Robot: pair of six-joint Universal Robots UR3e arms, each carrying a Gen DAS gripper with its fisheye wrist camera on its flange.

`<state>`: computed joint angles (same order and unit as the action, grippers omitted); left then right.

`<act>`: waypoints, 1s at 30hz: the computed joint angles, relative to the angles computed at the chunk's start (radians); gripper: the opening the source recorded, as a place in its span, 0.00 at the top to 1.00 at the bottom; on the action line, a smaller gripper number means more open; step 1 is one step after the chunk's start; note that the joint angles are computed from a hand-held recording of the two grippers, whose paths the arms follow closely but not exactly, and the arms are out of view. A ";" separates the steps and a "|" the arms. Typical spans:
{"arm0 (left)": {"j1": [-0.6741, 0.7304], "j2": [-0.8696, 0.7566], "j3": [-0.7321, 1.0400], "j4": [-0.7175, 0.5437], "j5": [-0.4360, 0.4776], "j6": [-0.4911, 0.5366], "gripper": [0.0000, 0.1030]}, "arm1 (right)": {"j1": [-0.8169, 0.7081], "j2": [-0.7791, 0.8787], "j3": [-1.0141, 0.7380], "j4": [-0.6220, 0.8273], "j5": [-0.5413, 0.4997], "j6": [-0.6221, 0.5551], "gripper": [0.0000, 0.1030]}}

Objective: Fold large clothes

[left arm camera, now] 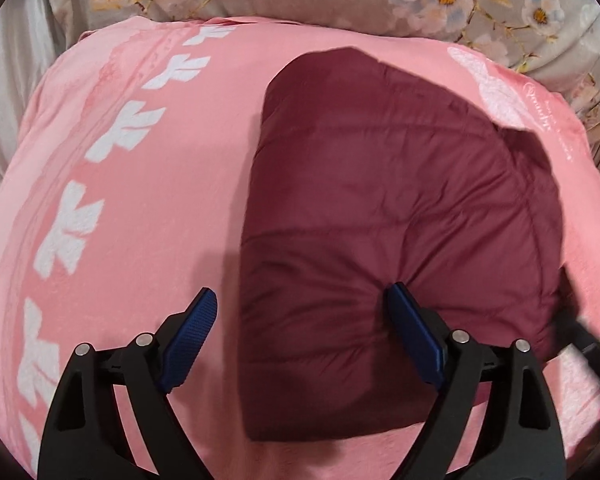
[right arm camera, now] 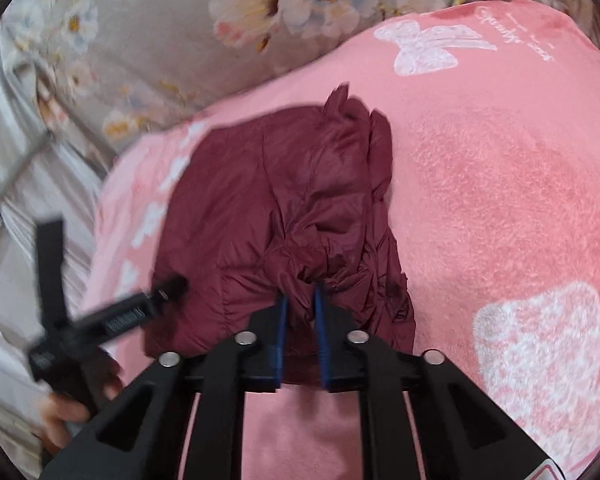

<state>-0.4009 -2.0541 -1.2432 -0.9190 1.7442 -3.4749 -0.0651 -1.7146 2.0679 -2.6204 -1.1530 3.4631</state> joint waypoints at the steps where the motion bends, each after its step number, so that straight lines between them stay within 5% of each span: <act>1: 0.002 0.009 -0.019 0.010 0.002 0.000 0.17 | -0.016 -0.030 0.015 0.002 0.007 0.003 0.98; 6: -0.009 0.004 -0.032 0.017 0.015 -0.005 0.17 | 0.051 -0.011 -0.002 0.083 -0.149 -0.012 1.00; 15: -0.037 -0.022 -0.036 0.043 0.080 -0.018 0.15 | 0.132 0.075 0.008 0.050 -0.257 -0.006 1.00; 19: -0.043 -0.028 -0.028 0.039 0.095 -0.011 0.15 | 0.120 -0.017 -0.003 0.118 -0.257 0.014 1.00; 23: -0.045 -0.032 -0.029 0.041 0.098 -0.025 0.15 | 0.209 -0.041 -0.130 0.145 -0.413 -0.014 0.93; 30: -0.051 -0.039 -0.008 0.019 0.108 -0.026 0.15 | 0.321 0.180 -0.322 0.146 -0.471 -0.065 0.93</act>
<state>-0.4517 -2.0928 -1.2516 -0.9002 1.8523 -3.5010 0.2559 -1.5348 1.7460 -2.4745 -1.6239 3.3977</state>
